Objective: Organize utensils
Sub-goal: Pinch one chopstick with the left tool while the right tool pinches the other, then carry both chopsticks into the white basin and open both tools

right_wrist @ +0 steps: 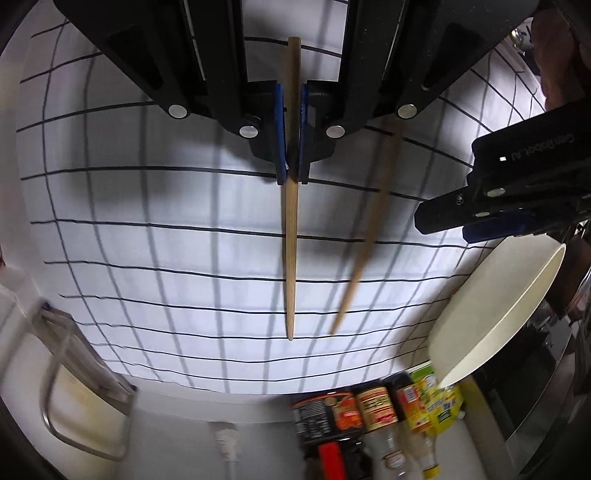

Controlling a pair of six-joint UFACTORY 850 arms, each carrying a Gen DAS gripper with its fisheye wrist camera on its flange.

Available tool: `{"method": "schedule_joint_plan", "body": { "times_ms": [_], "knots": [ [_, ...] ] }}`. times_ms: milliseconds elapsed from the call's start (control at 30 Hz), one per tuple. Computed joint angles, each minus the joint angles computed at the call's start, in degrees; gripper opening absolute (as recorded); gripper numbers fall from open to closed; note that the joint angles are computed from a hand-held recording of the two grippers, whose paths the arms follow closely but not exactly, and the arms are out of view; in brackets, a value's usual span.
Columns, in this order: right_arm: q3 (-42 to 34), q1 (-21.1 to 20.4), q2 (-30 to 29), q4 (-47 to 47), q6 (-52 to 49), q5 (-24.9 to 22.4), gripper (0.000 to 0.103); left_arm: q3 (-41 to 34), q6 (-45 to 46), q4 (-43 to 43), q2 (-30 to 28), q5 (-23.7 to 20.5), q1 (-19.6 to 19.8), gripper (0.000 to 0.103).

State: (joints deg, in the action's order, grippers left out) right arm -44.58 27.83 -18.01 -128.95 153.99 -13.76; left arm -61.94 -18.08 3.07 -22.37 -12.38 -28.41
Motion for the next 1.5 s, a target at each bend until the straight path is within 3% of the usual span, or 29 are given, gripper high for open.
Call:
{"method": "schedule_joint_plan", "body": {
  "times_ms": [200, 433, 500, 700, 767, 833, 867, 933, 967, 1033, 1333, 1500],
  "knots": [
    [2.5, -2.5, 1.8, -5.4, 5.8, -0.7, 0.006, -1.0, -3.8, 3.3, -1.8, -0.1, -1.4, 0.061],
    [3.2, -2.7, 2.2, -8.3, 6.8, -1.1, 0.011, -0.8, -23.8, 23.3, -2.7, -0.1, -2.8, 0.066],
    [2.9, -2.5, 2.0, -5.2, 3.4, -1.7, 0.018, -1.0, -27.8, 27.1, -3.1, -0.6, -3.0, 0.067],
    [1.7, -2.3, 1.0, -0.4, -3.3, -2.3, 0.019, -1.5, -36.9, 36.5, -3.6, -2.4, -4.1, 0.067],
    [1.2, -1.9, 0.6, 1.9, -7.2, -2.5, 0.025, -1.6, -38.3, 37.5, -3.8, -2.5, -4.2, 0.068],
    [0.7, -1.3, 0.2, 6.1, -12.7, -3.0, 0.026, -1.6, -37.2, 36.2, -3.8, -1.8, -4.1, 0.065],
    [0.5, -1.1, 0.0, 7.0, -14.0, -3.2, 0.026, -1.6, -37.5, 36.8, -3.8, -1.6, -4.1, 0.058],
    [0.4, -1.2, -0.1, 5.8, -12.9, -2.9, 0.025, -1.5, -36.2, 36.2, -3.6, -1.1, -4.3, 0.037],
    [0.4, -1.3, -0.1, 5.6, -12.6, -2.9, 0.016, -1.5, -35.0, 35.3, -3.5, -1.0, -4.4, 0.031],
    [0.4, -1.9, 0.1, 4.9, -11.5, -2.0, 0.007, -1.8, -30.9, 31.8, -3.5, -0.9, -4.4, 0.009],
    [0.8, -2.7, 1.9, -5.5, 3.6, 0.7, 0.006, -2.5, -3.6, 4.5, -2.7, -1.7, -1.8, 0.007],
    [-1.1, -1.5, 3.2, -1.5, 0.3, 1.5, 0.006, -2.0, 4.4, -2.5, 0.0, -1.2, 0.5, 0.007]
  ]
}}
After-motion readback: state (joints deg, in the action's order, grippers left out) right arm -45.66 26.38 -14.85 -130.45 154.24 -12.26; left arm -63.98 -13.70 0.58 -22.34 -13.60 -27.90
